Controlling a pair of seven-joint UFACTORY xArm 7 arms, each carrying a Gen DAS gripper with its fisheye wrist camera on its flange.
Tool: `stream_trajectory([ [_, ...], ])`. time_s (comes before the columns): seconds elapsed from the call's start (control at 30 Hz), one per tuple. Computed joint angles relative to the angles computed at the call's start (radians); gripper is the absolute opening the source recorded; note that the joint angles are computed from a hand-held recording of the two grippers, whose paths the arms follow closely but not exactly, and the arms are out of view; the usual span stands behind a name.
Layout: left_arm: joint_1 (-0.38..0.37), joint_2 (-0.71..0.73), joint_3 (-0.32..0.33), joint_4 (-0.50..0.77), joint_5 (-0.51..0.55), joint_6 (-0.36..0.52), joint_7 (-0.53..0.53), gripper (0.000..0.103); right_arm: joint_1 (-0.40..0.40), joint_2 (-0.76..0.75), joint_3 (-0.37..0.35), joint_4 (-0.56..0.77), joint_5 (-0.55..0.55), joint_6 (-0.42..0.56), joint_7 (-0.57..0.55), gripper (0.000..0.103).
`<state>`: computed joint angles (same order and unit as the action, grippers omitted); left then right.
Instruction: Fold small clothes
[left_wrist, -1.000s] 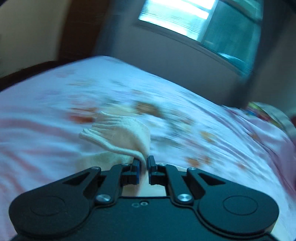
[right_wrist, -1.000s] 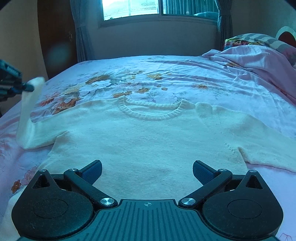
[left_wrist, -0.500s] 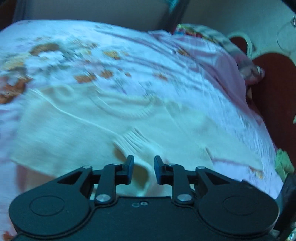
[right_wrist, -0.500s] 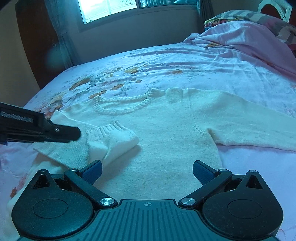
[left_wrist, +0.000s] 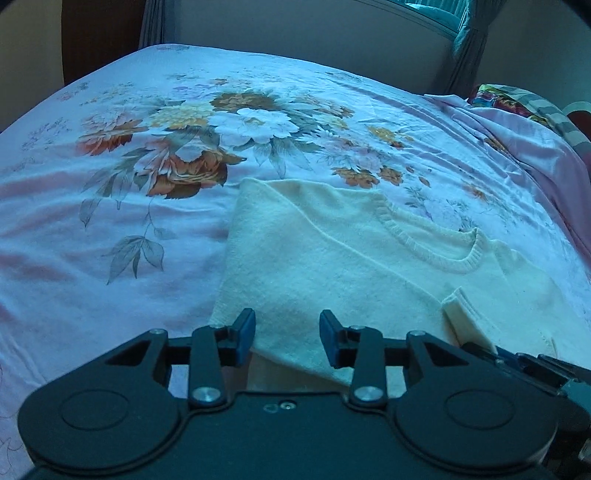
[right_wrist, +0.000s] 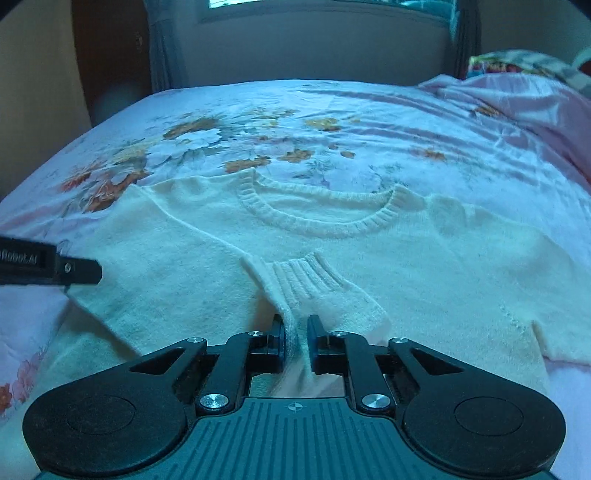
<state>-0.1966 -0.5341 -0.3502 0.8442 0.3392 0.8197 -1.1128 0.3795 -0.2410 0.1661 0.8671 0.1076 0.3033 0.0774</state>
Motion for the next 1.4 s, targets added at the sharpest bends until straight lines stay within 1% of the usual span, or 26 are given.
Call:
stream_trajectory([
  [0.17, -0.005, 0.019, -0.012, -0.006, 0.017, -0.026, 0.001, 0.036, -0.021, -0.131, -0.085, -0.100, 0.082, 0.005, -0.001, 0.006],
  [0.27, -0.006, 0.041, -0.023, -0.001, 0.030, -0.019, -0.010, 0.036, 0.039, -0.205, -0.201, -0.150, 0.233, 0.098, -0.085, 0.007],
  [0.3, -0.006, 0.046, -0.026, 0.001, 0.037, -0.013, -0.015, 0.036, 0.035, -0.218, -0.210, -0.163, 0.260, 0.110, -0.096, 0.007],
  [0.37, -0.012, 0.049, -0.025, 0.001, 0.045, -0.006, -0.021, 0.036, 0.067, -0.245, -0.274, -0.176, 0.370, 0.143, -0.166, 0.008],
  [0.43, -0.018, 0.046, -0.022, 0.002, 0.046, 0.006, -0.025, 0.036, 0.056, -0.256, -0.285, -0.177, 0.433, 0.152, -0.187, 0.024],
  [0.47, -0.021, 0.042, -0.018, 0.001, 0.045, 0.011, -0.025, 0.036, 0.055, -0.257, -0.290, -0.175, 0.463, 0.148, -0.202, 0.045],
  [0.5, -0.023, 0.040, -0.015, 0.001, 0.042, 0.019, -0.025, 0.036, 0.051, -0.261, -0.291, -0.178, 0.488, 0.139, -0.214, 0.060],
  [0.53, -0.025, 0.040, -0.013, 0.001, 0.041, 0.023, -0.023, 0.036, 0.047, -0.265, -0.290, -0.183, 0.508, 0.123, -0.226, 0.060],
  [0.63, -0.025, 0.047, -0.013, 0.005, 0.044, 0.032, -0.028, 0.036, 0.066, -0.259, -0.319, -0.166, 0.583, 0.141, -0.288, 0.060],
  [0.67, -0.025, 0.050, -0.015, 0.008, 0.047, 0.035, -0.030, 0.037, 0.046, -0.245, -0.302, -0.155, 0.571, 0.154, -0.282, 0.055],
  [0.7, -0.025, 0.054, -0.018, 0.013, 0.052, 0.040, -0.032, 0.037, 0.035, -0.238, -0.293, -0.153, 0.571, 0.152, -0.289, 0.033],
  [0.73, -0.026, 0.056, -0.019, 0.016, 0.057, 0.043, -0.033, 0.037, 0.025, -0.229, -0.286, -0.148, 0.572, 0.155, -0.294, 0.022],
  [0.8, -0.029, 0.058, -0.018, 0.018, 0.063, 0.046, -0.032, 0.037, 0.024, -0.218, -0.293, -0.137, 0.610, 0.161, -0.319, 0.013],
  [0.87, -0.032, 0.058, -0.016, 0.018, 0.068, 0.048, -0.032, 0.037, 0.028, -0.223, -0.290, -0.136, 0.634, 0.133, -0.375, 0.009],
  [0.93, -0.032, 0.058, -0.018, 0.017, 0.075, 0.047, -0.036, 0.037, 0.033, -0.242, -0.282, -0.143, 0.648, 0.102, -0.419, 0.007],
  [0.97, -0.032, 0.057, -0.018, 0.016, 0.078, 0.045, -0.040, 0.037, 0.060, -0.258, -0.291, -0.157, 0.632, 0.048, -0.433, 0.007],
  [1.0, -0.031, 0.056, -0.020, 0.016, 0.081, 0.041, -0.046, 0.037, 0.055, -0.272, -0.280, -0.171, 0.632, 0.009, -0.456, 0.006],
  [1.03, -0.032, 0.054, -0.021, 0.015, 0.084, 0.035, -0.049, 0.037, 0.009, -0.279, -0.235, -0.183, 0.619, -0.015, -0.451, 0.006],
  [1.07, -0.032, 0.054, -0.023, 0.014, 0.088, 0.031, -0.051, 0.038, -0.058, -0.269, -0.187, -0.185, 0.572, 0.002, -0.405, 0.006],
  [1.1, -0.035, 0.060, -0.025, 0.019, 0.088, 0.036, -0.045, 0.039, -0.098, -0.243, -0.175, -0.174, 0.485, 0.061, -0.317, 0.005],
  [1.13, -0.038, 0.066, -0.026, 0.022, 0.089, 0.041, -0.040, 0.039, -0.108, -0.229, -0.184, -0.168, 0.439, 0.112, -0.269, 0.005],
  [1.17, -0.039, 0.071, -0.031, 0.025, 0.096, 0.047, -0.038, 0.039, -0.081, -0.224, -0.220, -0.168, 0.418, 0.141, -0.263, 0.005],
  [1.3, -0.045, 0.076, -0.029, 0.031, 0.105, 0.059, -0.040, 0.039, -0.088, -0.237, -0.225, -0.167, 0.439, 0.139, -0.249, 0.006],
  [1.33, -0.047, 0.074, -0.027, 0.031, 0.104, 0.059, -0.041, 0.039, -0.063, -0.237, -0.258, -0.159, 0.477, 0.155, -0.267, 0.006],
  [1.37, -0.048, 0.075, -0.026, 0.032, 0.104, 0.060, -0.041, 0.040, -0.046, -0.232, -0.286, -0.149, 0.510, 0.188, -0.282, 0.014],
  [1.4, -0.048, 0.075, -0.025, 0.032, 0.105, 0.062, -0.041, 0.040, -0.048, -0.224, -0.289, -0.141, 0.520, 0.217, -0.279, 0.016],
])
